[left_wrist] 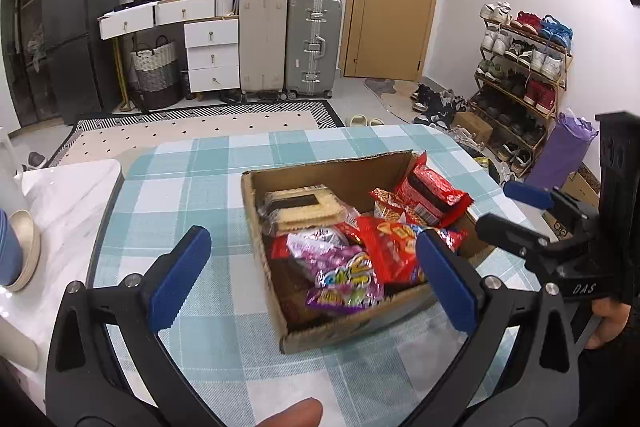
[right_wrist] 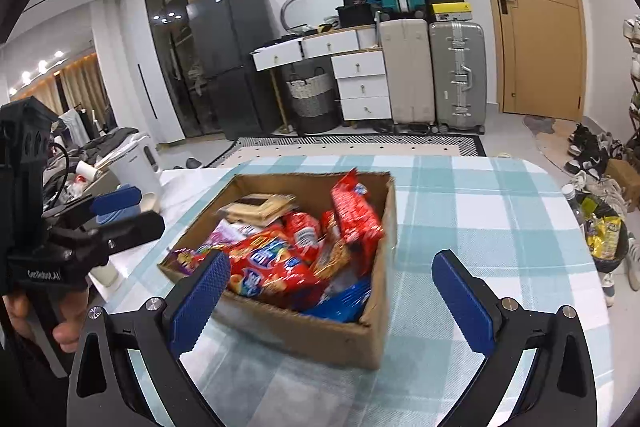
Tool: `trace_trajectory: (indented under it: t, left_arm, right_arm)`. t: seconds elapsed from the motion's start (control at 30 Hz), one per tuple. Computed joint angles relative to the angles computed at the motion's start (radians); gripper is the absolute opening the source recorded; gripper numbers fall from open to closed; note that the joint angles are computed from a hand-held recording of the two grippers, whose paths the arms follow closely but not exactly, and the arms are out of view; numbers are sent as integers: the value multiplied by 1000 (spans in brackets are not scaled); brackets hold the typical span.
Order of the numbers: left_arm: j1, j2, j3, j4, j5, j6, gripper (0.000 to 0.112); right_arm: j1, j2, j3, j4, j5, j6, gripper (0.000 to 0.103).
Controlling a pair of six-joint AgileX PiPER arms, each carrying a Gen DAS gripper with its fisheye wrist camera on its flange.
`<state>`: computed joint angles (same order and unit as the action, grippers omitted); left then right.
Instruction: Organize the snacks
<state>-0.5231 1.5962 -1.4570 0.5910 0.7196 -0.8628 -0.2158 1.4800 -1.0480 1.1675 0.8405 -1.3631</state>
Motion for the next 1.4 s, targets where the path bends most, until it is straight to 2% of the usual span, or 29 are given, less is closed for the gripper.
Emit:
trace_trajectory:
  t: [0.27,0.43,0.57,0.73,0.93,1.07,1.13,1.27,1.4]
  left_arm:
    - [-82,-151,202,180,-24,-216,102]
    - [-174,-198,314,346,37,-410,102]
    - [-222,-240,436,436,31,-558,102]
    - [-246,-263,550,536,21,-728,102]
    - [-243,-269,669,705,-28,-952,102]
    - [-274,-258,723,827,8,-1099,102]
    - [-271,-253,723,852,3,-1119,102]
    - [-298,-239,736,914,41,-1173,102]
    - [-306,-239,728,910,50,-1167,102]
  right_arm:
    - [-38,-122,170,104,29,-191,102]
    - [-91,-159,247,156,78,-278,102]
    - [-119,-175,300,183,85,-342,102]
    - [-142,-186,388,248,75,-460,102]
    - [-180,-176,449,335,119,-574,102]
    - [-184,-177,459,365,132,-612,102]
    - [-187,-179,465,380,133,-630,102]
    - [-184,-168,467,394,123,-639,102]
    - [-186,-155,462,401,127,-638,102]
